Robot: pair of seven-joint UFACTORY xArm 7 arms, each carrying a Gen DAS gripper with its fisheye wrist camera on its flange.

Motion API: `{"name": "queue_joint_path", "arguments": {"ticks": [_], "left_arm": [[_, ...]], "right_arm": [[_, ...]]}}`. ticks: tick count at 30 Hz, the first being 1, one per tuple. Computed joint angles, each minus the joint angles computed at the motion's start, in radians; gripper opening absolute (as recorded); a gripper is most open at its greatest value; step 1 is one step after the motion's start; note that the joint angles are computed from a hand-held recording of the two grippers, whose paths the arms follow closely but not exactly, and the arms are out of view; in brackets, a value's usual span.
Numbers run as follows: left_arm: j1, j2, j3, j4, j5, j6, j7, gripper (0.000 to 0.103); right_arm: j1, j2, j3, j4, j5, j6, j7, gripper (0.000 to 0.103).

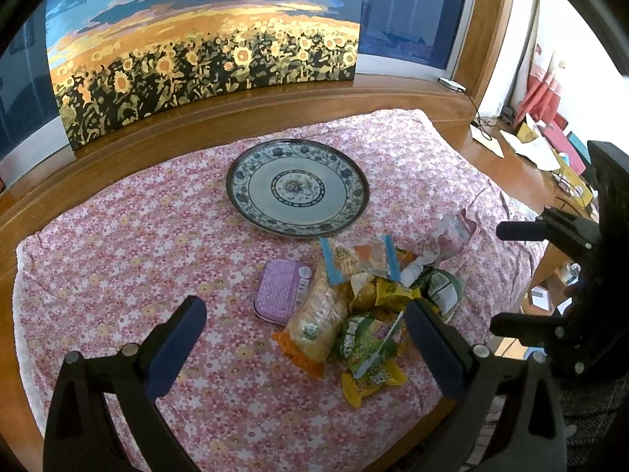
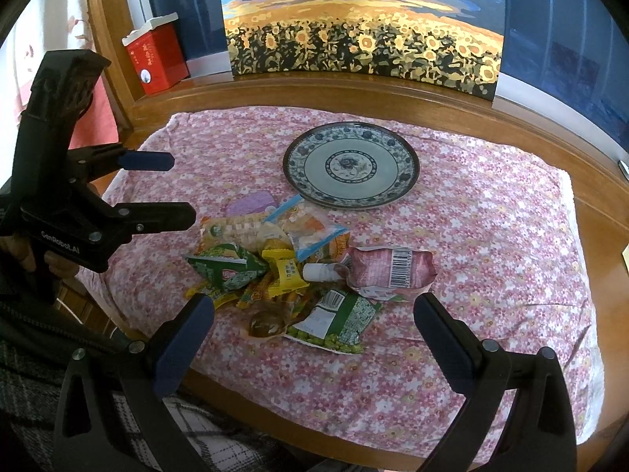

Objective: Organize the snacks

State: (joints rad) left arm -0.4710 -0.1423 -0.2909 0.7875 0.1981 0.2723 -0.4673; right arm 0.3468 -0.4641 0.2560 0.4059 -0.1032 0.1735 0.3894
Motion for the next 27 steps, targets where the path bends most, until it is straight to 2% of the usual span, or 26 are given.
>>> {"name": "queue_joint_path", "arguments": {"ticks": [4, 8, 17, 23, 27], "left_arm": [[-0.005, 0.015, 0.007, 0.005, -0.016, -0.002, 0.016, 0.103], [-0.016, 0.036, 0.015, 0.008, -0.051, -0.002, 0.045, 0.103], [-0.029, 0.085, 0.026, 0.039, -0.097, 0.019, 0.094, 0.103], [-0.023, 0.113, 0.034, 0.054, -0.095, 0.036, 0.081, 0.103], [-0.020, 0.132, 0.043, 0.063, -0.144, 0.047, 0.108, 0.103]], "right_arm": [[-0.032, -0.001, 0.020, -0.002, -0.018, -0.004, 0.019, 0.103], [-0.045, 0.011, 0.008, -0.007, -0.017, -0.012, 0.032, 0.103], [-0.032, 0.040, -0.015, 0.008, -0.008, -0.005, 0.016, 0.103], [-0.035, 0.062, -0.030, 0.018, 0.001, -0.002, 0.005, 0.103], [-0.046, 0.074, -0.034, 0.023, 0.004, 0.002, 0.007, 0.103]]}}
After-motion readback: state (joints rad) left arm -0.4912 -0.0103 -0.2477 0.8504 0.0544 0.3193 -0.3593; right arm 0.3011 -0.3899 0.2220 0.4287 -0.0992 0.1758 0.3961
